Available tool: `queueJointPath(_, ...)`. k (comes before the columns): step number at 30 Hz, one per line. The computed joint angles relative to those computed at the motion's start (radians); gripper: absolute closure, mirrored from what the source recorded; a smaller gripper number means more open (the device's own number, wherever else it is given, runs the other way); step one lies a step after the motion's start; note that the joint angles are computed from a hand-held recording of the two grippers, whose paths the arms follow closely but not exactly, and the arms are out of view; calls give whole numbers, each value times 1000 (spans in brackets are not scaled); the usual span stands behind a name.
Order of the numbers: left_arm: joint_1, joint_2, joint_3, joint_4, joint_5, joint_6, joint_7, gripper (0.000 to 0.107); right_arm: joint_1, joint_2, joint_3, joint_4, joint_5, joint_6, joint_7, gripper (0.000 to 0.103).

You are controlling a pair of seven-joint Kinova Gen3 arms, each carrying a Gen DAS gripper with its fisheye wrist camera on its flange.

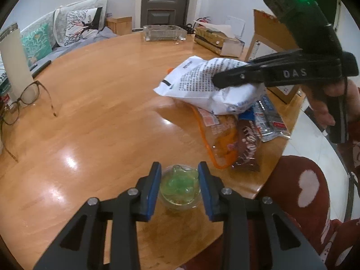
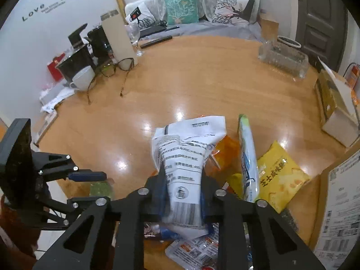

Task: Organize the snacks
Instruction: 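Grasp the green jelly cup with the left tool while the right tool holds the white bag, then carry the white bag and jelly cup into the box and release both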

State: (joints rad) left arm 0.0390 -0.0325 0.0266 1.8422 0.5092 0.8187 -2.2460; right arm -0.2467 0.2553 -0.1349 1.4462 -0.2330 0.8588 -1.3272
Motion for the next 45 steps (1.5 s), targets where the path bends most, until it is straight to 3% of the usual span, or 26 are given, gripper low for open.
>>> queueJointPath(7, -7, -10, -12, 0, 11, 14, -10, 77, -4, 34, 8, -60, 10, 75, -38, 79)
queueJointPath(12, -2, -11, -5, 11, -3, 2, -5, 76, 6, 71, -1, -90, 3, 130, -66, 48)
queueJointPath(14, 2, -15, -2, 17, -5, -11, -2, 76, -17, 66, 9, -75, 25, 109, -72, 47)
queueJointPath(16, 8, -24, 1, 27, -22, -28, -1, 77, -36, 60, 10, -65, 56, 95, -78, 51)
queueJointPath(21, 27, -25, 12, 21, -71, -47, 44, 77, -47, 31, 3, -27, 75, 46, -69, 76)
queueJointPath(22, 28, -24, 8, 19, -65, -45, 41, 84, -45, 21, -1, -16, 70, 31, -61, 79)
queueJointPath(23, 26, -23, 2, 14, -49, -42, 33, 83, -43, 13, -2, -8, 66, 19, -57, 84)
queueJointPath(28, 23, -25, 0, -8, -55, -38, 45, 86, -42, -15, -2, 18, 62, -24, -49, 87)
queueJointPath(36, 21, -45, -2, -74, -73, -28, 85, 86, 37, -92, -13, 33, -92, -60, 73, 87)
queueJointPath(45, 67, -37, 35, -292, -127, 9, 137, 86, 104, -234, 53, 5, -232, -29, 205, 87)
